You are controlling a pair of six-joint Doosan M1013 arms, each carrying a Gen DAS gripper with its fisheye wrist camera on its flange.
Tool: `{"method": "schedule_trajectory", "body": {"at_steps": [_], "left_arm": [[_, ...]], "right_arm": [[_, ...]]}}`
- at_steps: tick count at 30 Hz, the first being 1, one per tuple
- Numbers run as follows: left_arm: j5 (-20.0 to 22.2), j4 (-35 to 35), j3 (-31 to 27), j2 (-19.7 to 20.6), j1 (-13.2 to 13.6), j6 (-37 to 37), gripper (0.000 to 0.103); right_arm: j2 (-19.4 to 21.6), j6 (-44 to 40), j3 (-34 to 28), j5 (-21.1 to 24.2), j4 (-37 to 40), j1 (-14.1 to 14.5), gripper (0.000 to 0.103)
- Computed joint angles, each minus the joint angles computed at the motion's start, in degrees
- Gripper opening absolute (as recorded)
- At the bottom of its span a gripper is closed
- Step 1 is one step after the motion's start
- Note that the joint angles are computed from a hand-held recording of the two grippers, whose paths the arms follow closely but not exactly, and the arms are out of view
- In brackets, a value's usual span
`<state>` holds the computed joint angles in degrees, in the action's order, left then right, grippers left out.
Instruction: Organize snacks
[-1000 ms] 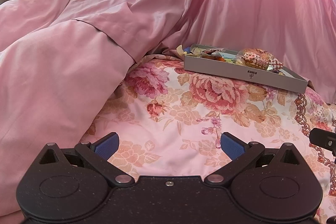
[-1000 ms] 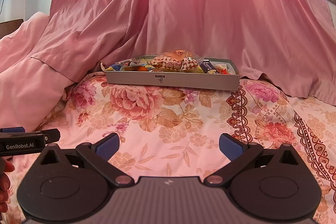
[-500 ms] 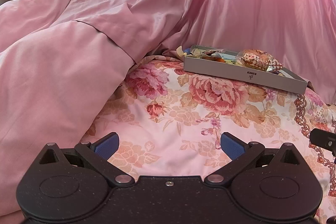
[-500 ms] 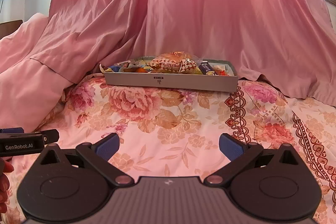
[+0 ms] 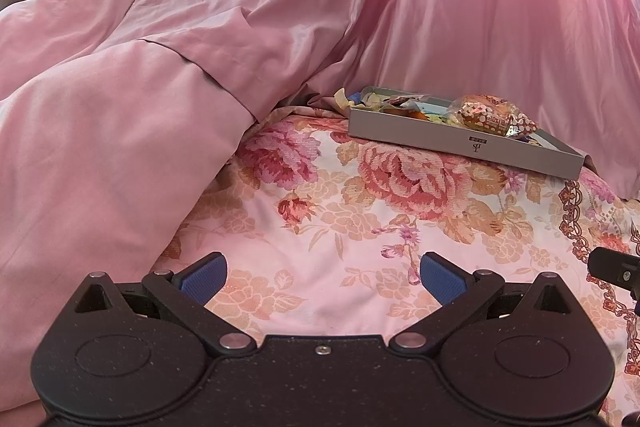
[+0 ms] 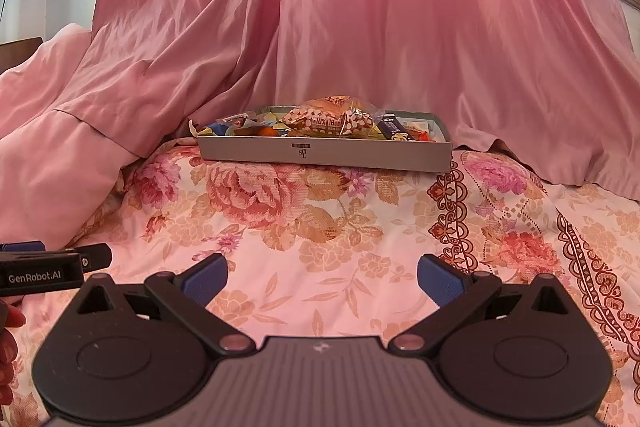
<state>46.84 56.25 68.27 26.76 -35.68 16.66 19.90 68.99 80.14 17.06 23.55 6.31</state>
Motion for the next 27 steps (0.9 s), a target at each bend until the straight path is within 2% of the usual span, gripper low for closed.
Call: {"method": "schedule_trajectory", "body": {"at_steps": [17, 27], "left_arm": [[-0.3, -0.2, 0.1, -0.1, 0.0, 0.2, 0.102], [0.7, -3.6, -1.0, 0.2, 0.0, 3.5, 0.102]], "right_arm": [[-0.1, 1.5, 0.2, 0.2, -1.4, 0.1, 0.103], [-0.1, 1.6, 0.2, 0.2, -1.5, 0.1, 0.103]]}}
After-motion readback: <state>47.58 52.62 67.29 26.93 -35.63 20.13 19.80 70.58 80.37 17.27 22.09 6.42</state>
